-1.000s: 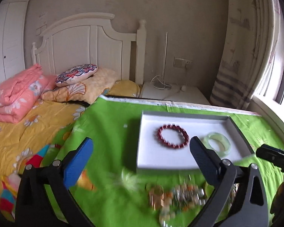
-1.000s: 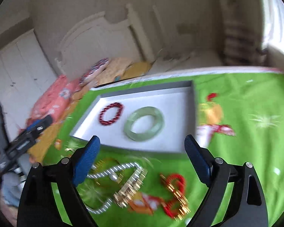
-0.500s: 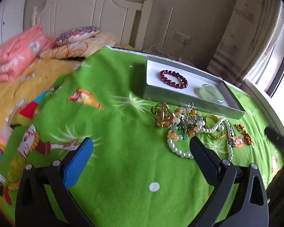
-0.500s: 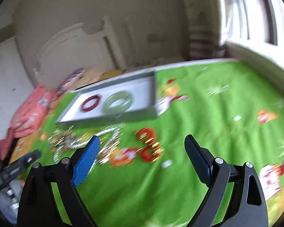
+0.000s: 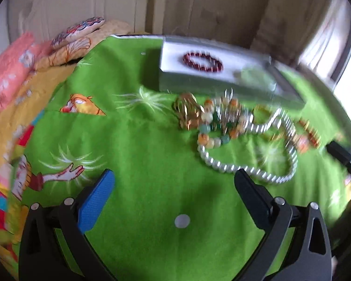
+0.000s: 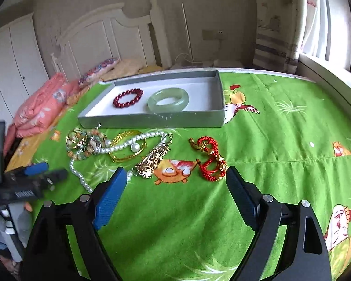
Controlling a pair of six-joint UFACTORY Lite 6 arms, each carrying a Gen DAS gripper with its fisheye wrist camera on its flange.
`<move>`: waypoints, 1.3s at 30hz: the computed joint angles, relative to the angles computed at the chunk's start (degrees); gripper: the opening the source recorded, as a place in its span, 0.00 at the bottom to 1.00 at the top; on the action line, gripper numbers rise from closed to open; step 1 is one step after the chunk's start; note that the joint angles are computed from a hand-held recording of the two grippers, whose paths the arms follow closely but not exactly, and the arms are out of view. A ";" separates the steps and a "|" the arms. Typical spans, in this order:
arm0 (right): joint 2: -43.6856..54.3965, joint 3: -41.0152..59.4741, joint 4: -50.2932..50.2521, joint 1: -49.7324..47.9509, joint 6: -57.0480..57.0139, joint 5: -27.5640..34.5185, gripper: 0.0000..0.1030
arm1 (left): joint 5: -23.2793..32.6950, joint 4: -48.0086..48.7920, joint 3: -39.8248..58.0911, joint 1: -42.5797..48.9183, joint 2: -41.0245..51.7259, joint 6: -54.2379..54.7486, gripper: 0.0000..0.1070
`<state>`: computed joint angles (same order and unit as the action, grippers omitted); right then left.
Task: Organize jewelry
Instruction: 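Grasp the multicolour bead bracelet with the left tool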
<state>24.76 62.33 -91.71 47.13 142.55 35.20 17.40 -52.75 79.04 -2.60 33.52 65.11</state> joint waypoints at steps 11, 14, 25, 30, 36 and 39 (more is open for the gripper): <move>-2.93 -4.86 -10.92 -2.01 13.48 -2.61 0.81 | 14.00 -5.53 9.80 5.30 4.36 -0.51 0.56; -3.70 -6.29 -14.27 -2.53 17.82 -2.97 0.81 | 12.92 -5.14 11.50 2.70 4.75 -1.01 0.56; -5.09 -8.71 -19.95 -3.02 24.61 -2.86 0.81 | 6.97 -11.61 10.84 -1.72 6.92 5.95 0.09; -5.28 -8.95 -20.53 -3.14 25.21 -2.97 0.81 | 10.32 -34.75 -6.71 3.46 -6.66 34.40 0.09; -5.22 -8.91 -21.71 -3.51 25.92 -3.57 0.81 | 19.38 -40.56 -12.50 14.78 -13.55 40.76 0.09; -5.22 -8.97 -23.14 -3.57 27.04 -3.72 0.81 | 19.60 -38.25 -9.45 17.43 -11.61 38.57 0.09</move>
